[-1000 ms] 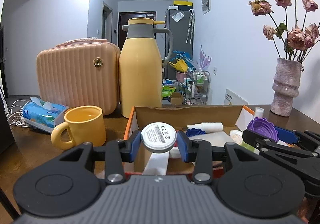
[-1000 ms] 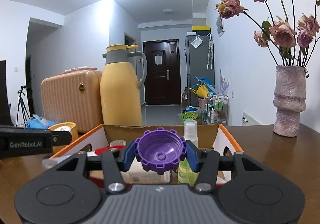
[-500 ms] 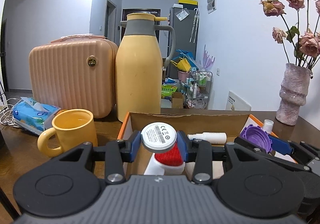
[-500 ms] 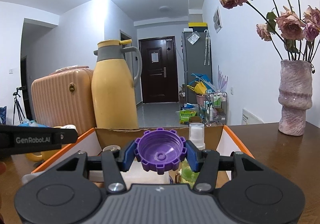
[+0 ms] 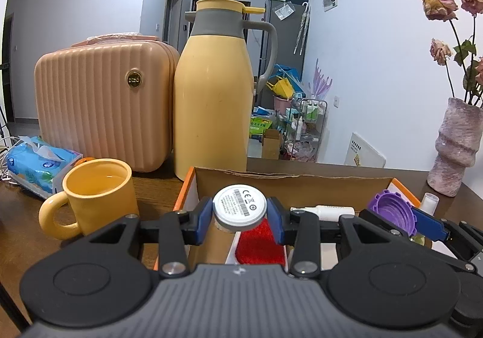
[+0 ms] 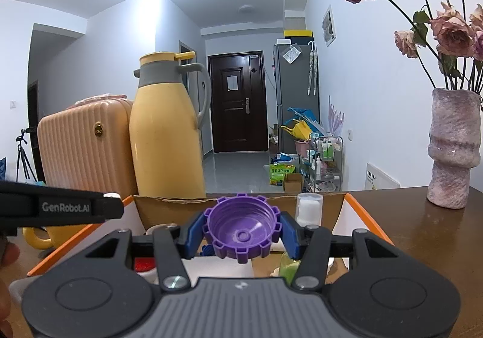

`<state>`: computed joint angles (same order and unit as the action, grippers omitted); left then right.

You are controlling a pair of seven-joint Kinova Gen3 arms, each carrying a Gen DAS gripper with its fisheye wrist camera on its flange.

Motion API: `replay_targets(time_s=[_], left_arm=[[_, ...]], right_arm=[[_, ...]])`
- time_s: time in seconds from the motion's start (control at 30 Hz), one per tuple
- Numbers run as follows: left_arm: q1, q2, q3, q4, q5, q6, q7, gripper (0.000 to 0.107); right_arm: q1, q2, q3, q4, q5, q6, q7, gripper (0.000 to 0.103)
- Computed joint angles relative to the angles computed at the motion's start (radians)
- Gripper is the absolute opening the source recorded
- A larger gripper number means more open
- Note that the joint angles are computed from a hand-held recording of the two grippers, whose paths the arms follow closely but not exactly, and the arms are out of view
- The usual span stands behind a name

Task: Organize rigid objects
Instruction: 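Carry the white disc and purple cap over the cardboard box with both grippers, then open both grippers to drop the disc and purple cap into the box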

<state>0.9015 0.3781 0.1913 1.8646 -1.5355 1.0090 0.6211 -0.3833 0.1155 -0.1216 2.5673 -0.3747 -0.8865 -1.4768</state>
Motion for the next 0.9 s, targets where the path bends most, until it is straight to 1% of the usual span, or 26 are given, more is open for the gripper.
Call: replay_targets(time_s=[0.4,0.53,0.6,0.67,0.7,0.77,0.83,0.9], left_arm=[[-0.025,0.013,-0.021,-0.044,0.038,-0.047,-0.076,0.040],[-0.020,0.014,-0.028,-0.047,0.042,-0.049,-0.086,0.042],[-0.013,0.015,-0.030,-0.048,0.043,-0.036,-0.086,0.051],[-0.004,0.018,-0.032,-0.051,0.042,-0.020,-0.084,0.064],[0.000,0.019,-0.032,-0.050,0.041,-0.011,-0.081,0.068],[0.005,0.021,-0.033,-0.053,0.043,0.004,-0.080,0.084],[0.015,0.025,-0.034,-0.055,0.039,0.027,-0.076,0.087],[0.017,0.026,-0.033,-0.056,0.038,0.036,-0.077,0.092]], right_arm=[[0.014,0.005,0.011,-0.053,0.013,0.081,0.025,0.052],[0.017,0.001,0.013,-0.064,0.012,0.104,0.036,0.052],[0.018,-0.004,0.014,-0.069,0.008,0.120,0.039,0.052],[0.016,-0.008,0.014,-0.072,-0.007,0.127,0.049,0.055],[0.014,-0.009,0.013,-0.074,-0.017,0.129,0.057,0.058],[0.010,-0.010,0.012,-0.074,-0.038,0.124,0.067,0.067],[0.003,-0.009,0.010,-0.072,-0.066,0.111,0.082,0.081],[0.001,-0.008,0.010,-0.069,-0.079,0.099,0.086,0.085]])
